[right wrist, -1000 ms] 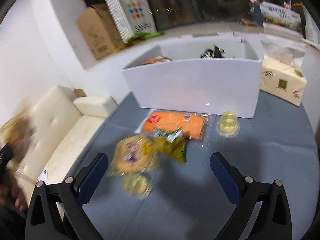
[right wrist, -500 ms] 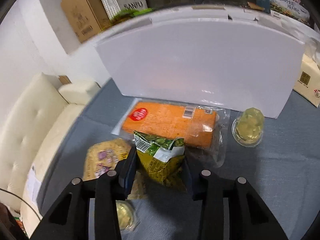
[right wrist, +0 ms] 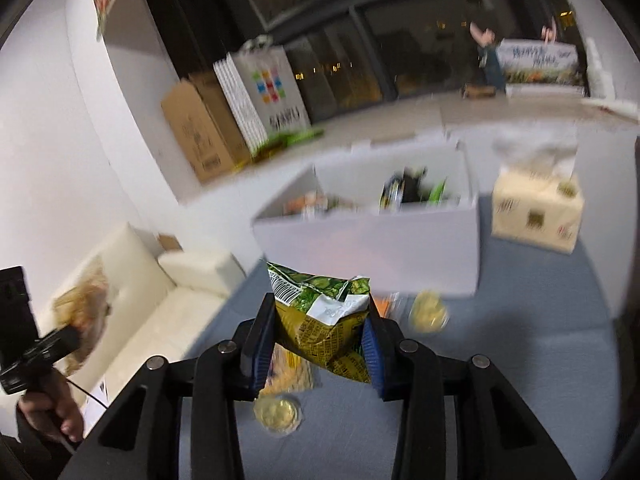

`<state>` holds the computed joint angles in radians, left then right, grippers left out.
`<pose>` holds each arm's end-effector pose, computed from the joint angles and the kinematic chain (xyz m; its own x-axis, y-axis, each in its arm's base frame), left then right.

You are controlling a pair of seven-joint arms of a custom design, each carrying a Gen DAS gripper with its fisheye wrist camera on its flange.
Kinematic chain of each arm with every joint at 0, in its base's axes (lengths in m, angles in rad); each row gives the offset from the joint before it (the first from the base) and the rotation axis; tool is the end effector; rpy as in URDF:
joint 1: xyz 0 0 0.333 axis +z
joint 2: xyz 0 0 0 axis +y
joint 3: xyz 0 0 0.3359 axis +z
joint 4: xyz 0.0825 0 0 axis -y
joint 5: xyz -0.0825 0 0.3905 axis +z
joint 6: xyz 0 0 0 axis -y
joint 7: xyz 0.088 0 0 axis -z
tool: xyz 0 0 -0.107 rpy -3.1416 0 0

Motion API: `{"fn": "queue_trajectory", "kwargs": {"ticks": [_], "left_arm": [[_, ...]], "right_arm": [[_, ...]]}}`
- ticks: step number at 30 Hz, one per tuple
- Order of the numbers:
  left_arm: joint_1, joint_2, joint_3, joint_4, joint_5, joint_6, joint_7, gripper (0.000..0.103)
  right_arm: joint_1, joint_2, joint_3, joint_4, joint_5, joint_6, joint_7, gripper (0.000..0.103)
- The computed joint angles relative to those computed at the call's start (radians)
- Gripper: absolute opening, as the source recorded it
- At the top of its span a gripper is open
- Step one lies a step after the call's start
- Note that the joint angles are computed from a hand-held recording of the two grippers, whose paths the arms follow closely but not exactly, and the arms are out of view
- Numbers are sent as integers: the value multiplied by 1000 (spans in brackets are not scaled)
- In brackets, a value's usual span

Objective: Organize snacks

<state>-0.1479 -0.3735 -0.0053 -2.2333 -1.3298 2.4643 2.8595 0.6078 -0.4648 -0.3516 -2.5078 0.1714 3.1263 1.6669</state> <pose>0.4794 -0.0729 0.6045 -0.6652 -0.7007 0.2579 -0.4395 0.0883 -0.8939 0.4462 0.0784 0.5763 0.1411 -0.9151 -0.3777 -0.5654 0.2387 -0.7895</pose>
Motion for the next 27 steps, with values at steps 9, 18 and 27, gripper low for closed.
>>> {"fn": "queue_trajectory", "kwargs": {"ticks": [9,18,27], "left_arm": [[-2,441,-127,531,147,160,-189,78],[-71,858,-106,1023,700,136,-699,82],[2,819,-175,946,816,147,-786,103]], "right_arm": [[52,116,-112,264,80,-93,-109,42],[108,450,-285,648,405,-369,-291,43],[-18,523,-197,700,409,-387,-262,103]]}}
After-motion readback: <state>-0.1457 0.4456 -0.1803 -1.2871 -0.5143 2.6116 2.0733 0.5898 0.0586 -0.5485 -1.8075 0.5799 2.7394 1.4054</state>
